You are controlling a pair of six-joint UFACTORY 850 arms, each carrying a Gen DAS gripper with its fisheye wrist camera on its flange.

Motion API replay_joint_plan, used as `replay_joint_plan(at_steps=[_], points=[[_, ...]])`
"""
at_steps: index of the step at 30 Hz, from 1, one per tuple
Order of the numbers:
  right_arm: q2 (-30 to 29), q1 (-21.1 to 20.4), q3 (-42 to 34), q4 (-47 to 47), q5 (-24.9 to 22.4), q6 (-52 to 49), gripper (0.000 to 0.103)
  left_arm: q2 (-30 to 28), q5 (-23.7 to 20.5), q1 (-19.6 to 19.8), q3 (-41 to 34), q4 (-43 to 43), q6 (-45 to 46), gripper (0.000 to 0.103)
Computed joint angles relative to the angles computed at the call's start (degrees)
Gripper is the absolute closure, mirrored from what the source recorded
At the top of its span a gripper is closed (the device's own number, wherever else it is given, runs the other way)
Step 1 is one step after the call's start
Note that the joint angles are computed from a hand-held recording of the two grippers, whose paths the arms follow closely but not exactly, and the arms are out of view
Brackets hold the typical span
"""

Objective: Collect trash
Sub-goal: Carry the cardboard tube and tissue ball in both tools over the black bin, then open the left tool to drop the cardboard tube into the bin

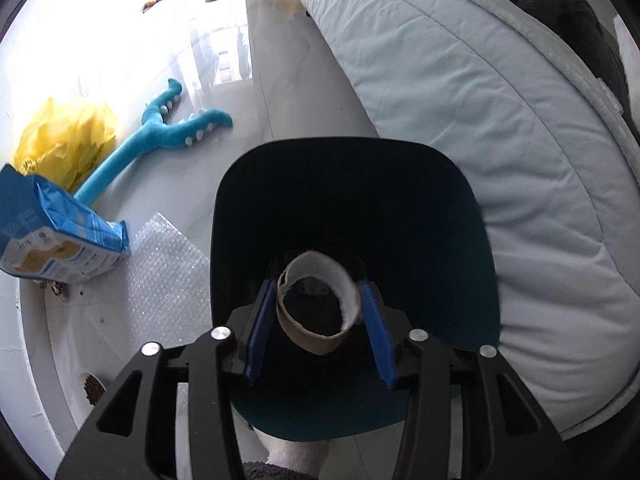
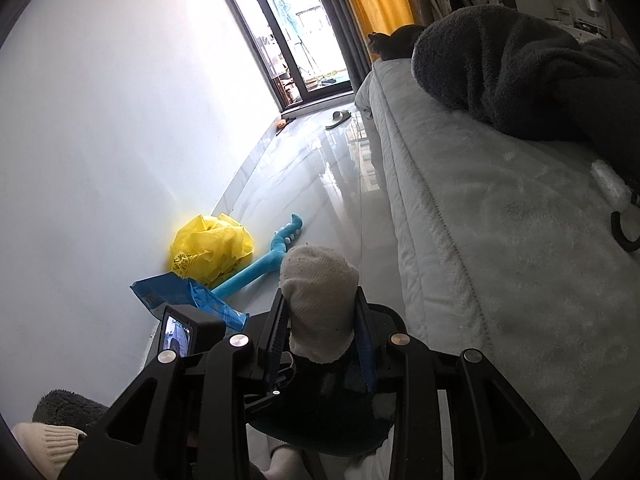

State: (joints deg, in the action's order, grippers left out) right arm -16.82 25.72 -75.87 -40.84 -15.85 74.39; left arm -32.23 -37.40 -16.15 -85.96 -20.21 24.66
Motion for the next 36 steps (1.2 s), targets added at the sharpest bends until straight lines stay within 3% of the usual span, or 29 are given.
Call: replay_joint_plan(at_steps=[5,10,20,36], points=[[-2.95,0.16,-2.67,7.64,-1.27,-8.76,0.071,0.71,-0.16,1.34,0.73,-3.08,3.60,0.035],[-5.76,0.23,-4.82,14.73,-2.16,-15.59,0.071,1.72,0.16,3.19,1.53,-7.00,7.45,0.028],[-11.83,0.29,-9.75,26.38,-7.12,-27.06,0.071,2.79,0.96,6.28,2.12,-11.89,11.45,0.021],[-20.45,0.76,-17.06,36.53,-16.69,-38.54,0.071,6.48,7.63,9.01,4.66,-20.34,21.00,0.009]])
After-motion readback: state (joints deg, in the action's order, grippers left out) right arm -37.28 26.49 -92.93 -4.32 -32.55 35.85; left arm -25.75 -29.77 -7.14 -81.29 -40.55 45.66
